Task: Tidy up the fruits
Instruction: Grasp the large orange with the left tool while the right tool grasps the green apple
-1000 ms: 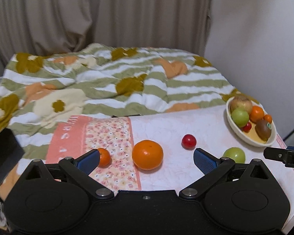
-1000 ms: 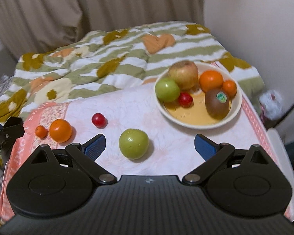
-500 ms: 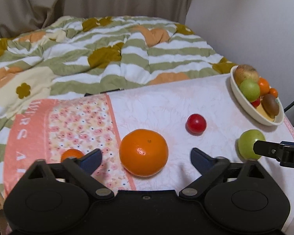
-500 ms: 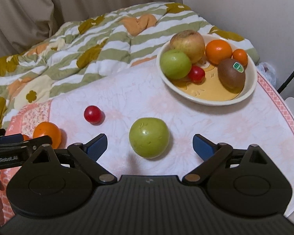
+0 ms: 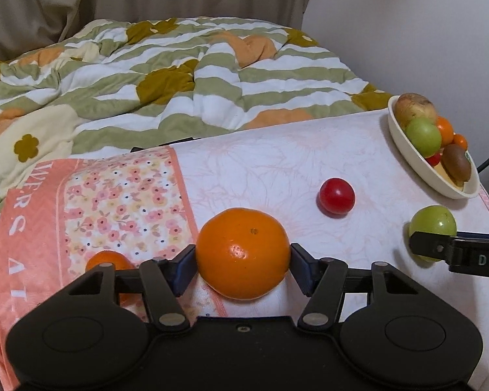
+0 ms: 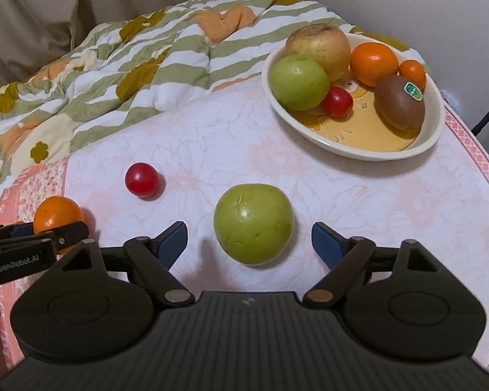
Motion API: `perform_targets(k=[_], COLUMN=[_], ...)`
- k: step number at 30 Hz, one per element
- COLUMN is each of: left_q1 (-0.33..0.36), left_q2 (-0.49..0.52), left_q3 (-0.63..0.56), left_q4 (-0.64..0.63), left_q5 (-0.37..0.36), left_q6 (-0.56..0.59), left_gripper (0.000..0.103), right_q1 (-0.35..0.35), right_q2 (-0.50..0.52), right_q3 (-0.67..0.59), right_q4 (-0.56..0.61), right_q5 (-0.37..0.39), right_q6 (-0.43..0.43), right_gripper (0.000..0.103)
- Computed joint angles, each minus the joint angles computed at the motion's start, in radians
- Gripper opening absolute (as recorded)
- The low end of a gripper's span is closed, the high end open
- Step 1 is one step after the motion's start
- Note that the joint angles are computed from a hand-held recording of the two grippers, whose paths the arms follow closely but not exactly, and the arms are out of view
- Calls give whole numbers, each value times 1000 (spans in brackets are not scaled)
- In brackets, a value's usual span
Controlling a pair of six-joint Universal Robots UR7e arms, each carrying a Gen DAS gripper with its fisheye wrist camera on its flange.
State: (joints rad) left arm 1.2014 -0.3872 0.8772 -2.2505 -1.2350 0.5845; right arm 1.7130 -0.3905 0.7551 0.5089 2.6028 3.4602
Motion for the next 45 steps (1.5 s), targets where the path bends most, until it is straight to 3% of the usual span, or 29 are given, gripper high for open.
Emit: perform_targets(k=[10,14,20,37,45], left_q1=[5,7,5,-48,-109], left_q2=[-13,-32,-68,-234,-308], left_q3=[12,43,97,336,496], left_q4=[1,-19,-59,-225,-367], left_q5=[-10,-14,-37,-94,-73], left_q6=[-10,-6,0,-31,-84], left_gripper=[64,64,64,64,64], right_q1=[-13,-12,-8,77,89], right_q2=[12,32,29,-164,-331], right_q3=[-24,-58,-51,241,463], right_q4=[-14,7,12,-177,-344], right_q5=[-7,20,14,38,16], right_q6=[-42,-55,-68,-142,-267], right_gripper=[85,71,71,71,71])
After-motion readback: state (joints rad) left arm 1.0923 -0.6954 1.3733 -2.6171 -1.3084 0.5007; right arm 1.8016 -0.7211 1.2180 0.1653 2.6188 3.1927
